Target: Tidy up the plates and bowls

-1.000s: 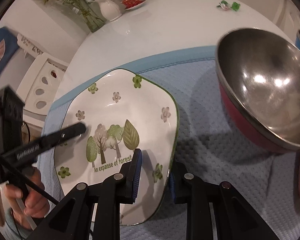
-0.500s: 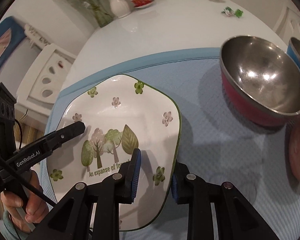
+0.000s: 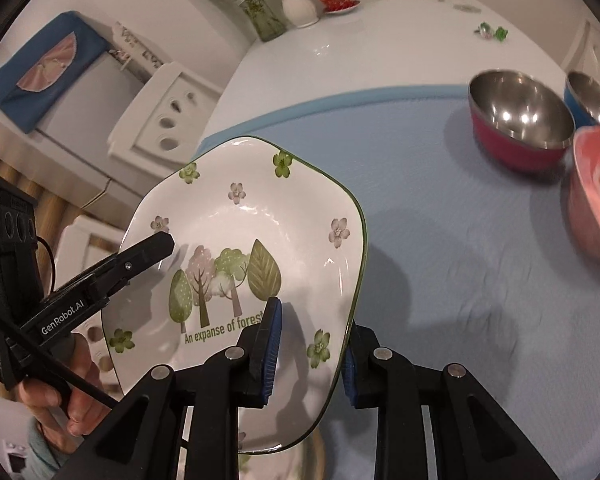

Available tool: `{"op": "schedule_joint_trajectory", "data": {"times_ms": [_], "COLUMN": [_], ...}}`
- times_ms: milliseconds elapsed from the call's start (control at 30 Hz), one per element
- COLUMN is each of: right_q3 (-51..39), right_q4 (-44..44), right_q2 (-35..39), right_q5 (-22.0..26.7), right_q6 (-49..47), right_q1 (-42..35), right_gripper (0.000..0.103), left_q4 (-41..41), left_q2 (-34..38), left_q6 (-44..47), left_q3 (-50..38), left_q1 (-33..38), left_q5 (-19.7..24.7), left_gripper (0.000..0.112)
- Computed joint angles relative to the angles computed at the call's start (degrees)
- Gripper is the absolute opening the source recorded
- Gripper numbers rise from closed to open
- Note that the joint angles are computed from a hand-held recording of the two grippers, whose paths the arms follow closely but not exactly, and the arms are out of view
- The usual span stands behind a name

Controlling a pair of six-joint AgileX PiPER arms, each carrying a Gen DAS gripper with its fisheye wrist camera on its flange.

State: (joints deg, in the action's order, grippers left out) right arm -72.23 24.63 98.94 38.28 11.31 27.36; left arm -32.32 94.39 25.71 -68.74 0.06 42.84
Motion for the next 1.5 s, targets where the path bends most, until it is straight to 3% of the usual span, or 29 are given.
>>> {"op": "schedule_joint_trajectory", "data": {"times_ms": [133, 333, 667, 1000, 1500], "right_q3": [4.5, 8.2, 8.4, 12.2, 10.5], "right_q4": [-0.3, -8.0, -17.7, -11.6, -11.9], "right_q2": [-4.9, -10.4, -11.4, -8.9, -2.9], "right_q5": [-0.5, -0.7, 2.3, 2.8, 3.3], "right_q6": [2.6, 13.1, 21.8, 17.1, 19.2], "right_q1": [3.6, 10.1, 18.1, 18.6, 20.8], "right_gripper": [0.026, 0.026, 0.026, 0.026, 0.026], "left_q4": [-1.3, -4.4, -9.3, -8.2, -4.6], "left_q2": [-8.0, -17.6, -27.8, -30.3, -25.9], "left_q6": [0.8, 4.1, 10.1, 12.1, 6.6], "left_q3": [7.1, 16.1, 29.3, 37.5, 40.1], "left_q1": [2.0, 5.4, 13.0, 15.3, 10.8], "left_q5": [0.1, 0.9, 4.6, 5.9, -0.3], "left_gripper": [0.032, 0.032, 0.032, 0.032, 0.032]}}
